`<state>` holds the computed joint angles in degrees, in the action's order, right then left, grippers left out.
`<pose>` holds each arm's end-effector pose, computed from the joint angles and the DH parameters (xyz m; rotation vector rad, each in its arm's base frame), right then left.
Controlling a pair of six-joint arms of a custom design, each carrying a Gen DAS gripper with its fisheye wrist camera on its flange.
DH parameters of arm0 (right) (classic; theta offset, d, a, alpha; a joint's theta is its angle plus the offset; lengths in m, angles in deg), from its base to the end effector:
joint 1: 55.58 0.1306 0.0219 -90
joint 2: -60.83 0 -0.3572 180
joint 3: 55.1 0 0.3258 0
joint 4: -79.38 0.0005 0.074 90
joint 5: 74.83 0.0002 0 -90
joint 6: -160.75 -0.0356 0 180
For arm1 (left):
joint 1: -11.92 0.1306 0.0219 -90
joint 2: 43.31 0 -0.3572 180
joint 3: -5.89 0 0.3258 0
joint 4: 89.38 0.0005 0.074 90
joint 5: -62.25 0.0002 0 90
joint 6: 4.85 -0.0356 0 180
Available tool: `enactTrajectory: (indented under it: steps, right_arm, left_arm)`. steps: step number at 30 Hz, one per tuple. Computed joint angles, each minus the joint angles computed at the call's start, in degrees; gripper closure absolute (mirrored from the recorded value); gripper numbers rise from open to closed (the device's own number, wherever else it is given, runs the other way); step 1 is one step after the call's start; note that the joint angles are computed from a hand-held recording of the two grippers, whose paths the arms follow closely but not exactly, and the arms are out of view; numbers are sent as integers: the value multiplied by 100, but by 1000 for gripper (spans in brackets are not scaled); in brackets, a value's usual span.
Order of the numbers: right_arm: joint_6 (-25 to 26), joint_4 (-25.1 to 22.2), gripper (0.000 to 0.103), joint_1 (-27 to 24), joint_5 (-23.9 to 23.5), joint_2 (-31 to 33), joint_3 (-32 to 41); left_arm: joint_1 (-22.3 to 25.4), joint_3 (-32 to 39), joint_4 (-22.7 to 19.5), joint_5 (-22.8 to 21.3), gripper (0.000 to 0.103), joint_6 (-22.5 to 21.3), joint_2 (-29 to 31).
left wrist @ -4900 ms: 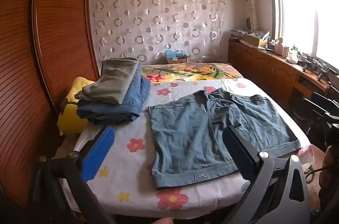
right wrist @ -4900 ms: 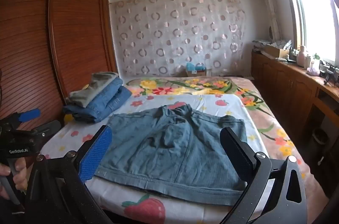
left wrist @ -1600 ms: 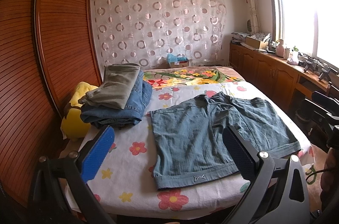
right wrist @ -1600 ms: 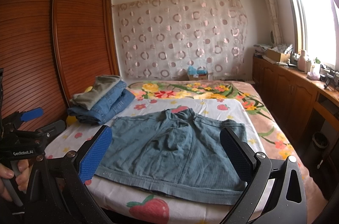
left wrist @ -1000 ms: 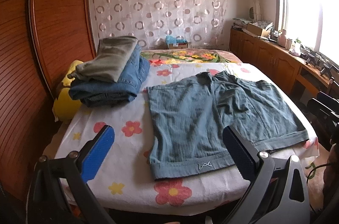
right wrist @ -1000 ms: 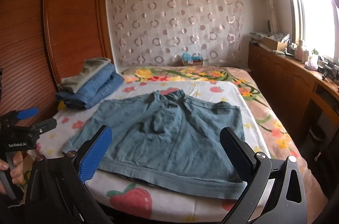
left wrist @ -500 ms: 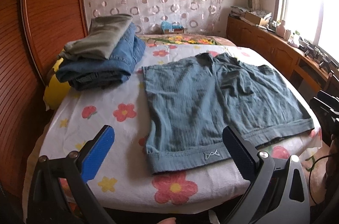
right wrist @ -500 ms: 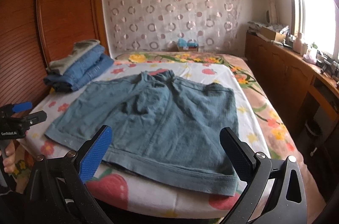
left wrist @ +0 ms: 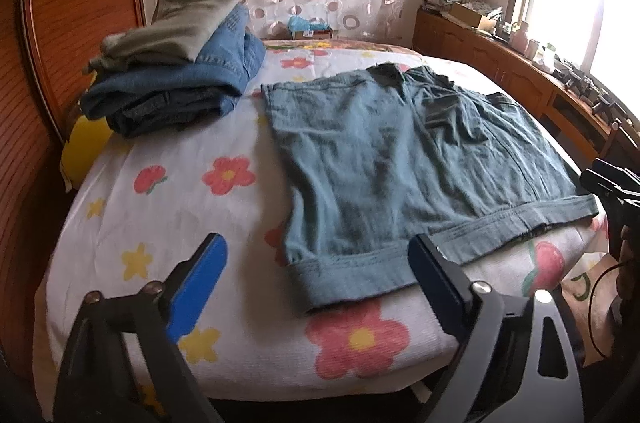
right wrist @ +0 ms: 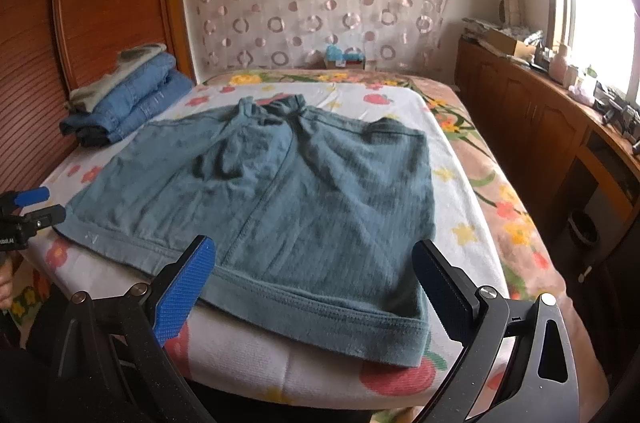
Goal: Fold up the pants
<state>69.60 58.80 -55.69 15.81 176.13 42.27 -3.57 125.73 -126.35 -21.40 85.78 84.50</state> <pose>0.5702 -0.0020 0.2848 0.0307 2.2427 -0.0027 0.6164 -0.1754 0.2902 0.3597 2.3375 -0.2674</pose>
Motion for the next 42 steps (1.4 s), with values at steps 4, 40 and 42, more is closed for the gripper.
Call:
enactTrajectory:
  steps: [4, 40, 42]
  right_arm:
    - [1, -60, 3, 19, -91, 64, 40]
    - [11, 39, 9, 58, -237, -151, -52]
    - [7, 46, 10, 21, -257, -162, -77]
  left_arm:
    - [78, -57, -57, 144, 29, -2, 16]
    - [-191, 523, -249, 713, 101, -530, -20]
    - [-272, 841, -385, 772, 101, -626, 103]
